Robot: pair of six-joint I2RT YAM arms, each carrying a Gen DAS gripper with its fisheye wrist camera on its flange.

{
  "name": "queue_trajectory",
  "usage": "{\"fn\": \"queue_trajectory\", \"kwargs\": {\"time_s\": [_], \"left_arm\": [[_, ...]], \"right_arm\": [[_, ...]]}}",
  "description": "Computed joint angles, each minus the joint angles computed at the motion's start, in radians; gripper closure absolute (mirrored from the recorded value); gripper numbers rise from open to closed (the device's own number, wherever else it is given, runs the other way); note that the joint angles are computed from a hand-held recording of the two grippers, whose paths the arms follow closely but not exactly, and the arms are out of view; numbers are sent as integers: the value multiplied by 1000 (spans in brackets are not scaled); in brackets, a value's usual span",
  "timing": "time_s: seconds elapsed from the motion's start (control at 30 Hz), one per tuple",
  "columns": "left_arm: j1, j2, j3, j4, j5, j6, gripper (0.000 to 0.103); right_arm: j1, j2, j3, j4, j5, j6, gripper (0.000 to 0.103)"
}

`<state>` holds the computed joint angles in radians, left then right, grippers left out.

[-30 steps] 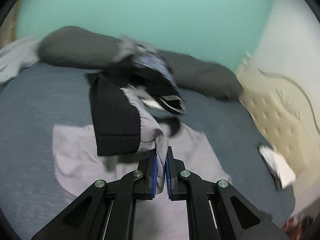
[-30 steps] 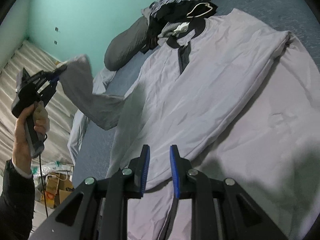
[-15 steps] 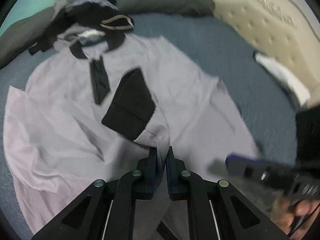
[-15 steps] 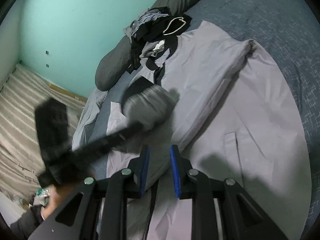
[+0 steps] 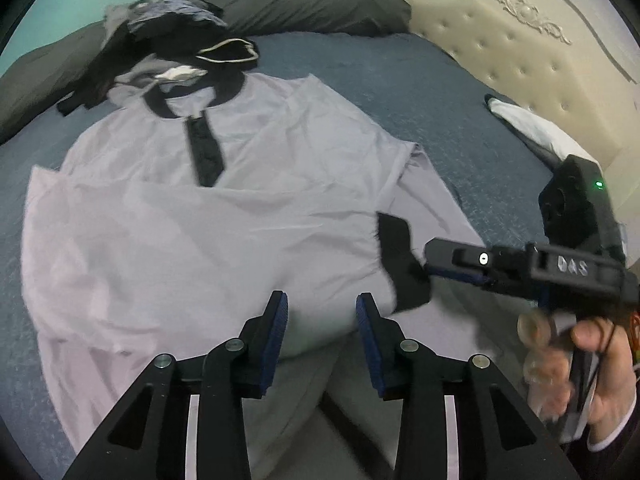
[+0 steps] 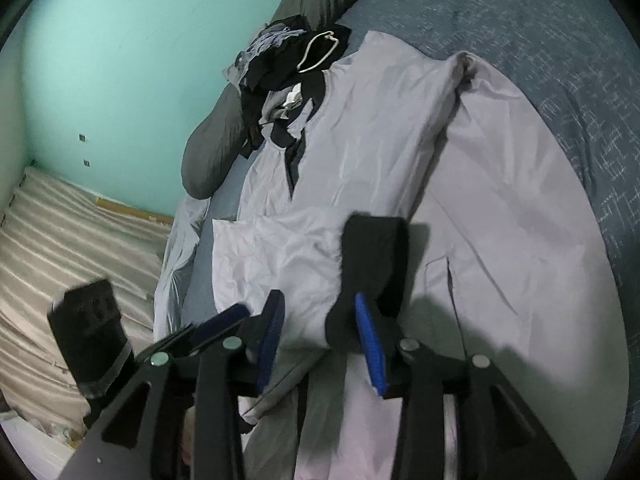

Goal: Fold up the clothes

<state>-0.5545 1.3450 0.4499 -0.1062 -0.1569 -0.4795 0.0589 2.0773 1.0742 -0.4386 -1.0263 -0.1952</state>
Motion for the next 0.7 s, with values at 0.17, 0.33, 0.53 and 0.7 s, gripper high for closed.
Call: {"fn": "queue_trajectory", "kwargs": {"time_s": [0.17,0.33,0.53,0.7], "left_arm": [[123,-141,-122,-34,16,36,64],[271,-198,-217,-16,58,111,64],[376,-142,-275,72,111,163,64],[415,-79,-299,139,135,182,64]], "right_arm": [[3,29,16,19,31,48,56],[23,33,7,73,66,87,46],[57,69,23,99,86,115,46],[79,65,3,164,112,132,55]]}}
